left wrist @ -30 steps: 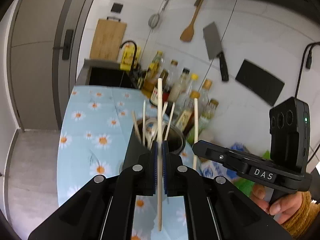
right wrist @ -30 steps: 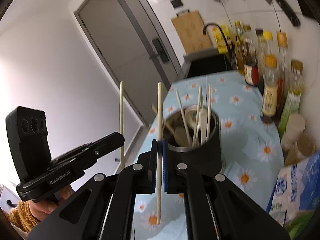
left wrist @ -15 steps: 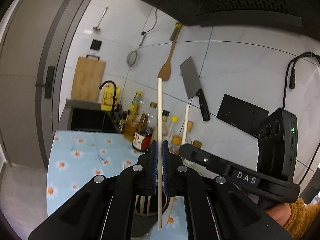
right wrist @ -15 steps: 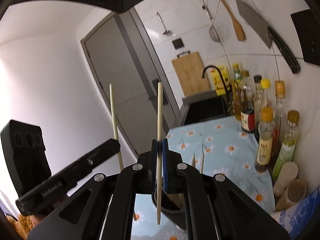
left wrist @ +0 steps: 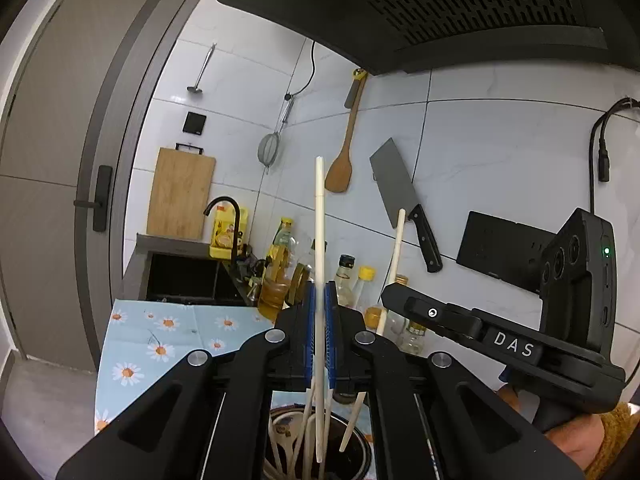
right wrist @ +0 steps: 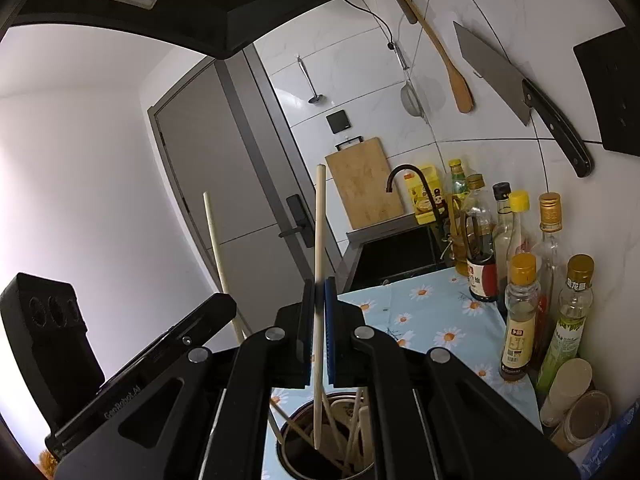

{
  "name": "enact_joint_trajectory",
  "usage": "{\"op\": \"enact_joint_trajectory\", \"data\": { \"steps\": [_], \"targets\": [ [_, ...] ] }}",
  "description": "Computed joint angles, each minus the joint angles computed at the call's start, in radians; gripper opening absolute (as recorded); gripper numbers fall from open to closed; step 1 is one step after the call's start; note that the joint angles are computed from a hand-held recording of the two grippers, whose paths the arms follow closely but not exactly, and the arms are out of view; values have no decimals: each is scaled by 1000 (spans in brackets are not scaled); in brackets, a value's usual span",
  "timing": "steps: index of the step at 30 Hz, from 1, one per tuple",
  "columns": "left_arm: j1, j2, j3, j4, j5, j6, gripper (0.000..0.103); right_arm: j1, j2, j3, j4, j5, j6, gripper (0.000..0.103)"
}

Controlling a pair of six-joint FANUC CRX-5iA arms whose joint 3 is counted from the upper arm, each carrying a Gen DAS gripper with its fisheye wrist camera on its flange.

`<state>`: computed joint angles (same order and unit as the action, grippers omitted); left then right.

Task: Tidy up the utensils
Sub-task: 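Lift both chopsticks upright and carry them above the black holder with both tools, then lower the chopsticks into the holder and open both tools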

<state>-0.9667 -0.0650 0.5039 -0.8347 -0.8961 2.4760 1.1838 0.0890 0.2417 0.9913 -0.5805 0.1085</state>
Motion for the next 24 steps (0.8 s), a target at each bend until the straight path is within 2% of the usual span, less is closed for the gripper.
{"op": "enact_joint_trajectory", "data": {
  "steps": [12,19,24],
  "targets": [
    [23,-23,-113,5,44,84,4,2,14,-43,-25,-22,-22,6],
    [8,-34,-152,-6,37,113,4,14,6,-94,7,-23,-57,6],
    [-5,-37,-164,-6,17,124,4,31,7,-99,-7,-51,-25,6]
  ]
}}
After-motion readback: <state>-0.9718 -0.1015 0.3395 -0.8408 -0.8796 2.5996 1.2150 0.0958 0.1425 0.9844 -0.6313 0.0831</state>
